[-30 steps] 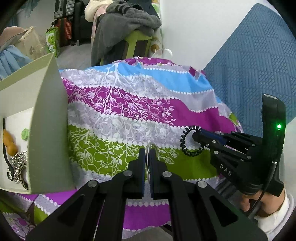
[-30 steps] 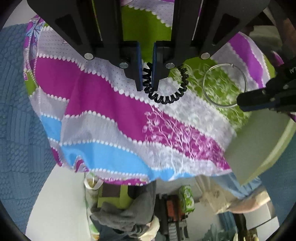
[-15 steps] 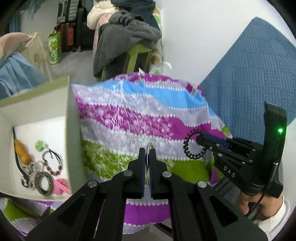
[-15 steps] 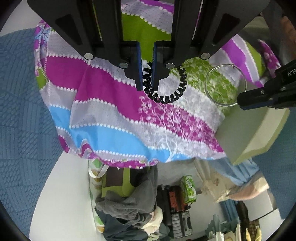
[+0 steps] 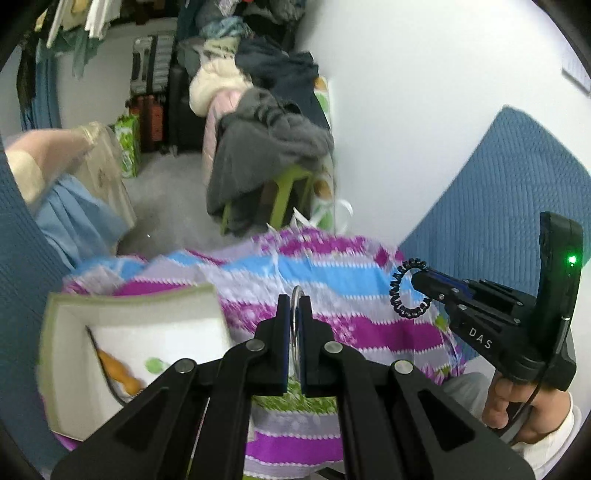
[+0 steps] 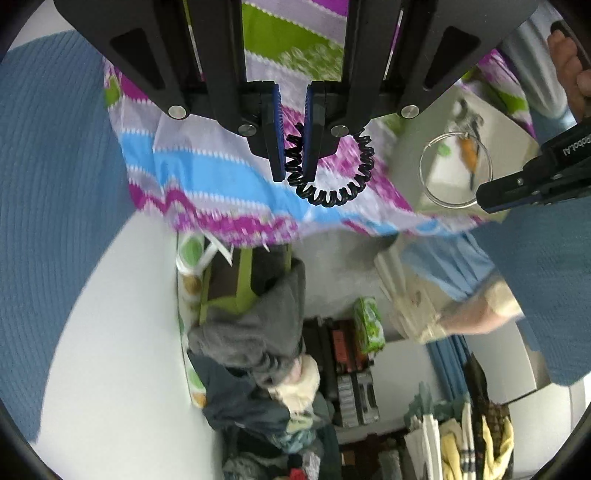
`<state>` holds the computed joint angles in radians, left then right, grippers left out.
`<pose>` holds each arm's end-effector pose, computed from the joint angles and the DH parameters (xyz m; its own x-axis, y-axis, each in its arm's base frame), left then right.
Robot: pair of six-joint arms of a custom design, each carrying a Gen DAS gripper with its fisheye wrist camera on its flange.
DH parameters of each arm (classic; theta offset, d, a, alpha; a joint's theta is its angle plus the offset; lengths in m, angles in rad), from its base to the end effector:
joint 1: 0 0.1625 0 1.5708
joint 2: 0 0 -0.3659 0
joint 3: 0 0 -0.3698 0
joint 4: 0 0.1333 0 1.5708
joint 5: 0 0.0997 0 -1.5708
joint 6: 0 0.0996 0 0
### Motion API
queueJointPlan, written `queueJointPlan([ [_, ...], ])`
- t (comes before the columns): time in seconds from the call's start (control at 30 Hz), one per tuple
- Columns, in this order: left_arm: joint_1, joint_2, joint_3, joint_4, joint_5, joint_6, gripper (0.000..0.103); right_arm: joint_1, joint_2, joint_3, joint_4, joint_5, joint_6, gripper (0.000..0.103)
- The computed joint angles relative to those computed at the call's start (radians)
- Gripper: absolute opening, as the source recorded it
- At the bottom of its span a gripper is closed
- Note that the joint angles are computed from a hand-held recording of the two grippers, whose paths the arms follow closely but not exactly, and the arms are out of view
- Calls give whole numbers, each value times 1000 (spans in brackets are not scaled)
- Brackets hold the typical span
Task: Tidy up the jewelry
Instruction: 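Carry the coiled bracelet and silver ring into the box and open both grippers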
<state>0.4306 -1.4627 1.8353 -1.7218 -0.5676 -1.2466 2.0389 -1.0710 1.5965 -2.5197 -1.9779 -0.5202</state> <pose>-0.3358 -0.3934 0.3175 -0.8582 -0.2057 -0.4704 0.2293 0.6661 -0.7097 0.3652 -0.5143 0.2557 -0.5703 -0.6379 0.5175 -0.8008 0.5722 -0.1771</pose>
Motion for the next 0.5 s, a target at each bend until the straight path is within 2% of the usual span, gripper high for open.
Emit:
queueJointPlan([
  [0.2, -29, -70, -57, 216, 55, -103, 3, 62, 56, -75, 19, 27, 25, 7],
  [0.3, -48, -108, -64, 341, 79, -202, 3, 87, 84, -87, 12, 43, 33, 7],
  [0.5, -60, -199, -26, 482, 63, -332, 3, 118, 121, -67, 14, 71, 69, 7],
])
